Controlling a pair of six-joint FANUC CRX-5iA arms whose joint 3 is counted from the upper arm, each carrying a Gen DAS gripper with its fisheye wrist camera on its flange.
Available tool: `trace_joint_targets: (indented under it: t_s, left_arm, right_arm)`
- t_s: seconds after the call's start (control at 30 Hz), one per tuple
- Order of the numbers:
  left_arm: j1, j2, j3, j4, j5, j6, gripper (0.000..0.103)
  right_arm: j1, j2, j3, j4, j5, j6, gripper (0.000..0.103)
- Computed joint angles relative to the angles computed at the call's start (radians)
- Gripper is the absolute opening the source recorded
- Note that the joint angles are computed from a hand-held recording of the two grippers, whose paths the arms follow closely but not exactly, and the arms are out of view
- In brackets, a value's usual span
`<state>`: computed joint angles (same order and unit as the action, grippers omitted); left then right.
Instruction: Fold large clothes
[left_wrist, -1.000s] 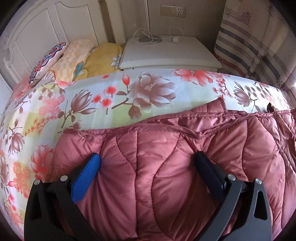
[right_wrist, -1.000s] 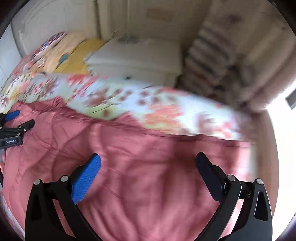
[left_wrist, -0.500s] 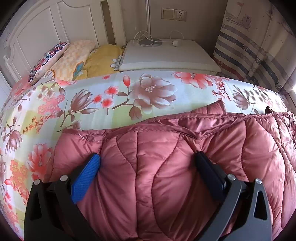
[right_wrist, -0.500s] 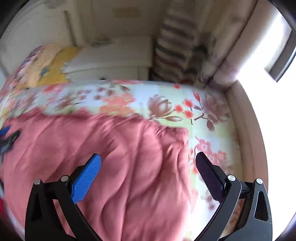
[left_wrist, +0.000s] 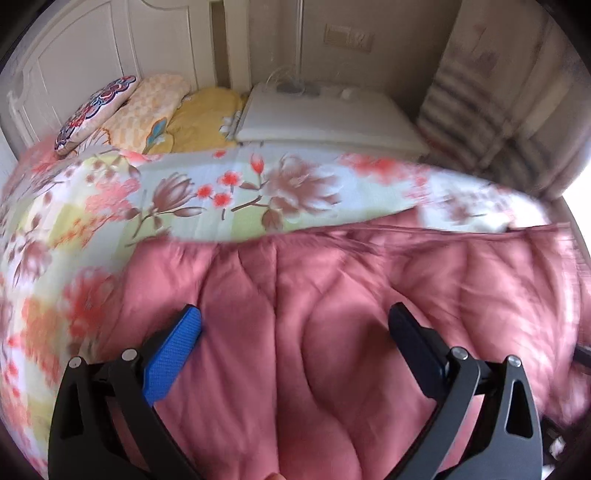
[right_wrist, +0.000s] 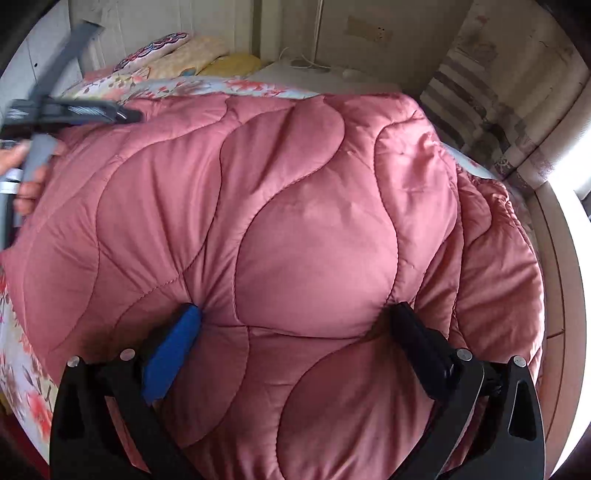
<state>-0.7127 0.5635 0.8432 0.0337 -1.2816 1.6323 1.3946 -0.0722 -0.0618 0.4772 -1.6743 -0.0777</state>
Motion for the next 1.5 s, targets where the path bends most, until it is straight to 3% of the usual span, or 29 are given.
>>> trace_joint_targets:
  t_s: [0.13,0.2,0.33,0.37,0.47,0.57,0.67,0.8,0.93,1.03,1.1,1.13,1.23,1.33,1.4,1.5]
  left_arm:
    - [-0.05,-0.189,-0.209,-0.033,0.095,-0.029,0.101]
    - [-0.085,-0.214,-0.25,-0.055,0.103,-0.035,0.101]
    - [-0.152,-0.152,-0.209,-0.179,0.041,0.017,0.101]
    - [-0.161,-0.152,-0.219,-0.208,0.063,0.028,0.101]
    - [-0.169,-0.144,-0.207,-0.223,0.052,0.047,0.101]
    - [-0.162,-0.146,-0.219,-0.205,0.061,0.049,0.101]
    - [-0.146,-0.148,-0.229,-0.175,0.072,0.026,0.101]
    - [-0.125,-0.156,-0.254,-0.131,0.092,-0.013,0.101]
    - [-0.115,-0.172,-0.287,-0.11,0.122,-0.028,0.101]
    - [-0.116,-0.174,-0.292,-0.109,0.129,-0.024,0.101]
    - [-0.114,-0.174,-0.294,-0.102,0.131,-0.028,0.101]
    - [-0.114,-0.173,-0.293,-0.101,0.13,-0.028,0.101]
    - [-0.113,-0.171,-0.288,-0.103,0.121,-0.029,0.101]
    - [-0.112,-0.169,-0.284,-0.1,0.118,-0.03,0.101]
    - [-0.112,-0.17,-0.286,-0.098,0.122,-0.032,0.101]
    - [-0.108,-0.173,-0.293,-0.087,0.13,-0.037,0.101]
  right_arm:
    - [-0.001,0.001,0.001,-0.005,-0.007,0.001,0.099]
    - [0.008,0.001,-0.006,-0.003,-0.014,-0.014,0.099]
    - [0.02,0.036,0.065,0.005,-0.092,-0.042,0.098]
    - [0.039,0.054,0.094,0.035,-0.122,-0.036,0.098]
    - [0.093,0.111,0.162,0.128,-0.124,0.059,0.098]
    - [0.088,0.182,0.163,0.09,-0.16,0.154,0.098]
    - [0.13,0.043,-0.019,0.073,-0.026,-0.035,0.099]
    - [0.21,-0.029,-0.061,0.038,-0.108,-0.116,0.098]
    - [0.292,-0.066,-0.067,-0.041,-0.255,-0.236,0.098]
    - [0.333,-0.094,-0.089,-0.093,-0.299,-0.329,0.098]
    - [0.393,-0.163,-0.157,-0.075,-0.261,-0.458,0.098]
    - [0.403,-0.166,-0.148,-0.083,-0.279,-0.495,0.098]
    - [0.394,-0.05,-0.008,-0.082,-0.426,-0.381,0.098]
    - [0.407,-0.004,0.062,-0.058,-0.531,-0.395,0.098]
    - [0.347,0.019,0.072,-0.194,-0.618,-0.428,0.098]
    - [0.339,-0.031,-0.006,-0.226,-0.547,-0.457,0.098]
